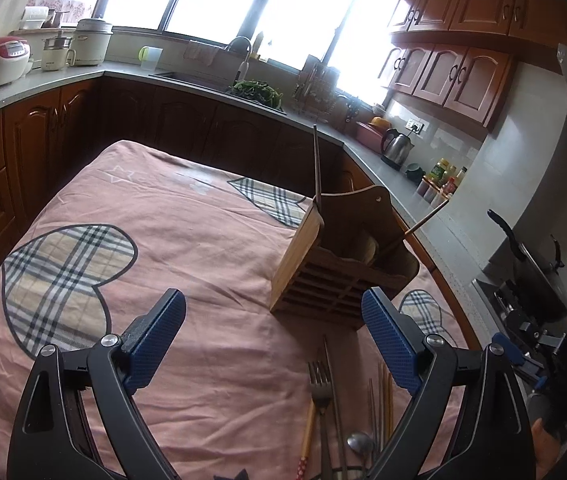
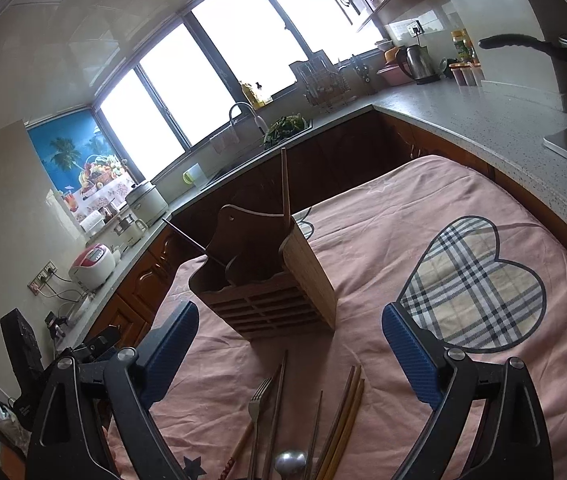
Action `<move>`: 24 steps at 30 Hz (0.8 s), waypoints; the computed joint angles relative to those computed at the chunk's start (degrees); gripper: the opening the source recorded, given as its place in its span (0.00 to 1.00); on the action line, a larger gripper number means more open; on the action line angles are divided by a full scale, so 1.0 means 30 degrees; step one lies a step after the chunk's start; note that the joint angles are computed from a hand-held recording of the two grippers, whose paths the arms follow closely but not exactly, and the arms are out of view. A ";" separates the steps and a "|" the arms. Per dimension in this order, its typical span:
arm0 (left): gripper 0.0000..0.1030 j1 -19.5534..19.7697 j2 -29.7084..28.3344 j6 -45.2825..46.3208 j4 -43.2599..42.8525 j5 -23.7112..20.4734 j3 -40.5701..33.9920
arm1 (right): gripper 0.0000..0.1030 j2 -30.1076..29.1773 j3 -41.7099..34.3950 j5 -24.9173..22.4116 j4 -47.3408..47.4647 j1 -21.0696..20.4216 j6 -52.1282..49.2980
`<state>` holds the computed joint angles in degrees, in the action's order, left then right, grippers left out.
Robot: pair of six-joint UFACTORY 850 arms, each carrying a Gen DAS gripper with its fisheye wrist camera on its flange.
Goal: Organize utensils
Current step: 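Move both open tools back down to the remaining utensils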
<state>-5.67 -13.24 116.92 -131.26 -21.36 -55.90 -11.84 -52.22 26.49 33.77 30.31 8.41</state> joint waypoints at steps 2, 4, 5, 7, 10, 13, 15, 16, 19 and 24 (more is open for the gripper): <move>0.89 0.0115 0.0263 -0.0416 0.0428 -0.0159 0.0444 | 0.92 0.0260 0.0453 0.0082 0.0151 0.0151 0.0127; 0.89 0.0226 0.0470 -0.0749 0.0717 -0.0201 0.0817 | 0.92 0.0492 0.0895 0.0131 0.0321 0.0298 0.0197; 0.89 0.0255 0.0559 -0.0966 0.0937 -0.0221 0.0962 | 0.92 0.0595 0.1080 0.0153 0.0648 0.0423 0.0024; 0.89 0.0266 0.0762 -0.1090 0.1009 -0.0274 0.1275 | 0.92 0.0772 0.1456 0.0185 0.0862 0.0574 0.0047; 0.89 0.0334 0.0959 -0.1437 0.1444 -0.0307 0.1607 | 0.92 0.0935 0.1896 0.0207 0.1197 0.0766 0.0052; 0.89 0.0276 0.1045 -0.1754 0.1821 -0.0236 0.1822 | 0.92 0.0985 0.2224 0.0169 0.1468 0.0901 0.0017; 0.89 0.0210 0.1065 -0.1984 0.2097 -0.0208 0.1898 | 0.92 0.0987 0.2436 0.0236 0.1557 0.1024 0.0135; 0.89 0.0189 0.1074 -0.2064 0.2193 -0.0201 0.1937 | 0.92 0.0967 0.2484 0.0231 0.1634 0.1053 0.0133; 0.89 0.0069 0.1057 -0.2355 0.2620 -0.0080 0.1973 | 0.92 0.0839 0.2485 0.0042 0.1715 0.1088 0.0141; 0.89 -0.0104 0.0886 -0.2754 0.3200 0.0157 0.1887 | 0.92 0.0632 0.2384 -0.0161 0.1709 0.1123 0.0181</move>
<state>-5.98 -10.58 108.66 -121.67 -20.88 -50.24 -9.94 -45.07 26.01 38.90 33.68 8.96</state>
